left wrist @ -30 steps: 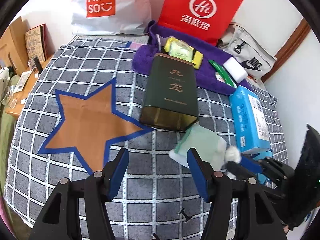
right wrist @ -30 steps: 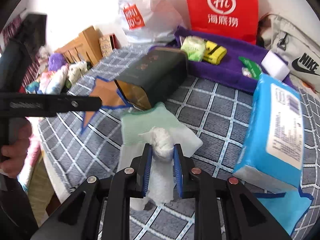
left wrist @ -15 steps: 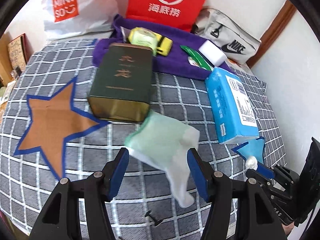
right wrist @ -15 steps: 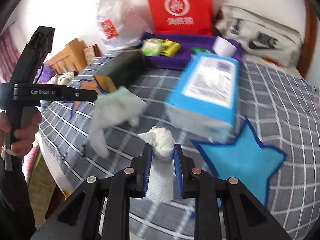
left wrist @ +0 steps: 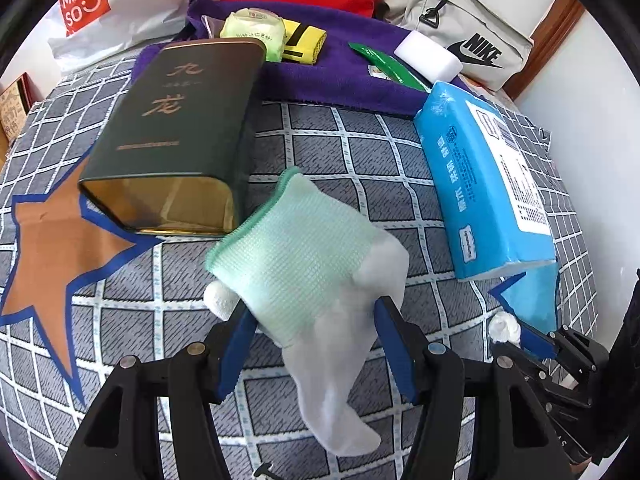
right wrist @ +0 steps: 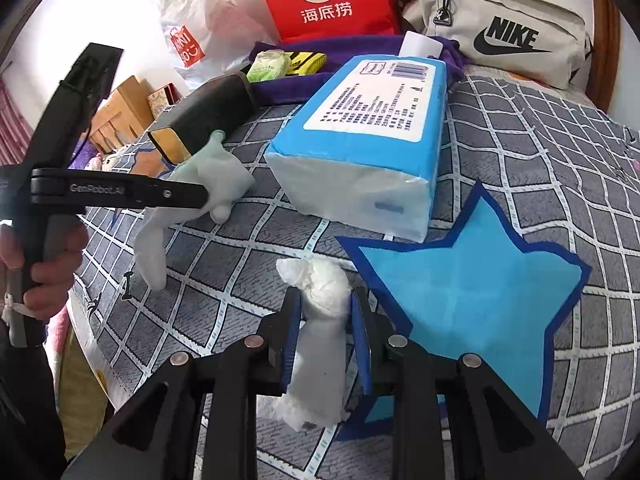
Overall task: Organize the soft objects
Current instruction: 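Grasp the mint-green knit glove with the left tool while the right tool holds the tissue, then carry the tissue with the right tool while the left tool carries the glove toward the purple towel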
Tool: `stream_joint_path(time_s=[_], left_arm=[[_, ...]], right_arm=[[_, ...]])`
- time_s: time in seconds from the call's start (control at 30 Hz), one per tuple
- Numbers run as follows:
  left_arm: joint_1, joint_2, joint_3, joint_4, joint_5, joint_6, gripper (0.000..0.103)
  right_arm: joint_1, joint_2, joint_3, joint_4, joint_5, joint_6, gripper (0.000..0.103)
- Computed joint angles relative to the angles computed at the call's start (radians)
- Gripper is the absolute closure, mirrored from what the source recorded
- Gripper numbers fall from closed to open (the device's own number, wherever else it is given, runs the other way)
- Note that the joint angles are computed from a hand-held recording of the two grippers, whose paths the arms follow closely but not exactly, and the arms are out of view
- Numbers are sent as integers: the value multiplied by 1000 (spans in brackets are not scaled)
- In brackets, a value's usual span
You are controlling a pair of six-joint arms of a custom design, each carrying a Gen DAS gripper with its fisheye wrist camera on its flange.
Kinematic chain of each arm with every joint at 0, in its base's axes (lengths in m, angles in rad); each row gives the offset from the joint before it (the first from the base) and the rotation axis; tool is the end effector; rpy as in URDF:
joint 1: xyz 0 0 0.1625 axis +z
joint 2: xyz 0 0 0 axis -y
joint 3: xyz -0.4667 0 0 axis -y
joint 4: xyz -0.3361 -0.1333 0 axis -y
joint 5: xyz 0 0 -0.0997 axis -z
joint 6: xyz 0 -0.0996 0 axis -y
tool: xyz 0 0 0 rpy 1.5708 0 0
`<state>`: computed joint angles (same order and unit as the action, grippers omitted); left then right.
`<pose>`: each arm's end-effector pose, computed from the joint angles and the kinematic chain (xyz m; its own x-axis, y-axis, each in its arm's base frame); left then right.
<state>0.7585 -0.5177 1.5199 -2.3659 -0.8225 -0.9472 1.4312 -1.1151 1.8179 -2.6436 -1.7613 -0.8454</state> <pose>-0.3474 -0.6062 0.0183 -0.8117 -0.1796 -0.5557 0.0881 0.9030 -0.4205 0.0312 -0.6003 0.3092 -0.7358 -0.5552 0.3877 -0.6344 0.7655 -0.1078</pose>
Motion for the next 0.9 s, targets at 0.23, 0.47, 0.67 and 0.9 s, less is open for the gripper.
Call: stream_joint_path(time_s=[0.23, 0.47, 0.67, 0.9], left_arm=[[3, 15, -11, -47, 18, 45, 73], [-16, -11, 29, -103, 13, 56, 89], [-60, -44, 66, -98, 59, 36, 90], [-106, -84, 101, -102, 101, 1, 90]], right_arm=[[-1, 8, 10, -42, 15, -18, 79], [8, -2, 3, -25, 9, -4, 80], [14, -41, 12, -6, 50, 14, 80], [40, -84, 30, -32, 57, 37, 80]])
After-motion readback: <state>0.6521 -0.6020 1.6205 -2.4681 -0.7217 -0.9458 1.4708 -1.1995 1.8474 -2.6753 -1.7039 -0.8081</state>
